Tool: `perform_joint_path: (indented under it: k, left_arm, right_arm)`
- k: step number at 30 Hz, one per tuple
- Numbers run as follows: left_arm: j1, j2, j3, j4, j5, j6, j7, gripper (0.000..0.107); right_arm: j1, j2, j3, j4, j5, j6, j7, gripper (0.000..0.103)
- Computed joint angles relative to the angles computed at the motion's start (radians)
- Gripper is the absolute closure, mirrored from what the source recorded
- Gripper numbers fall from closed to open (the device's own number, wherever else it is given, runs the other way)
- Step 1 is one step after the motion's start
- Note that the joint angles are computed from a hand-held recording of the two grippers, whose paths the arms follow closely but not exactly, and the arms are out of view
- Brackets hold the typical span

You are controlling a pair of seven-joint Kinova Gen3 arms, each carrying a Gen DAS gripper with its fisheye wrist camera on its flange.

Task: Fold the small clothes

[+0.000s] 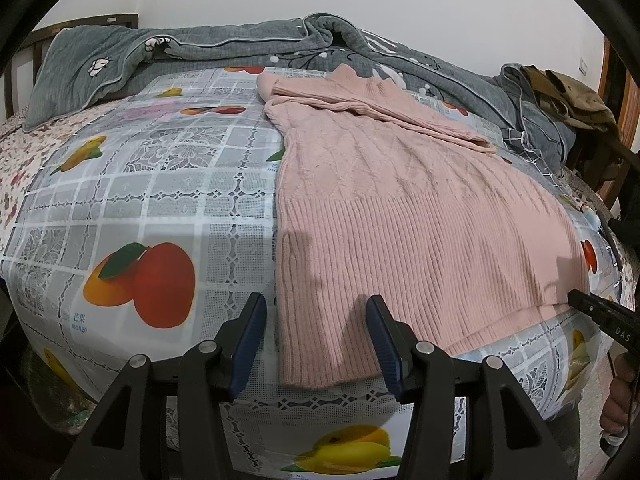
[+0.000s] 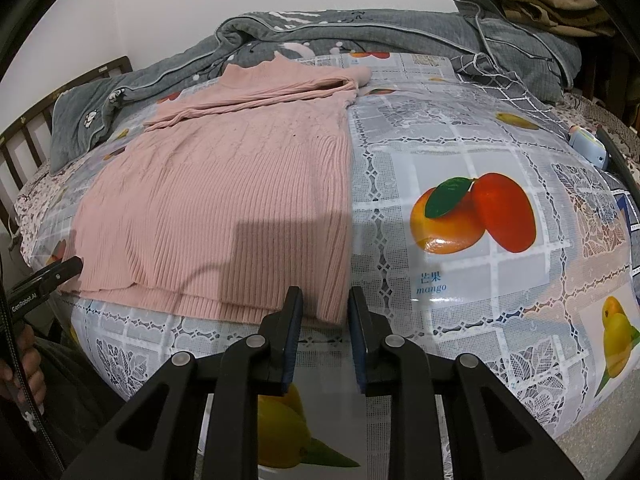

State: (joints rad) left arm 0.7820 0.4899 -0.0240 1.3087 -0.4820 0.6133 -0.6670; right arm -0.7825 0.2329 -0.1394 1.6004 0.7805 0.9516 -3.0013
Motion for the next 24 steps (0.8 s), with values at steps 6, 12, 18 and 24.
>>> perform_joint_path:
  k: [6, 12, 18, 24]
  left_arm:
    - [-0.003, -0.001, 0.002, 0.001, 0.001, -0.001, -0.002, 0.058]
    - [-0.112, -0.05, 0.09, 0.089, 0.13, -0.128, -0.086, 0.053]
    - [-0.268, -0.096, 0.211, 0.204, 0.37, -0.272, -0.25, 0.053]
    - [-0.405, -0.094, 0.34, 0.261, 0.568, -0.364, -0.41, 0.053]
  right_arm:
    - [-0.001, 0.0, -0.001, -0.001, -0.001, 0.002, 0.003, 0.08]
    - [0.004, -0.008, -0.006, 0.004, -0.012, -0.006, 0.018, 0.076]
    - [0.007, -0.034, -0.013, 0.041, -0.008, -0.038, 0.007, 0.075]
    - [0.036, -0.087, -0.033, 0.115, -0.01, -0.114, -0.028, 0.075]
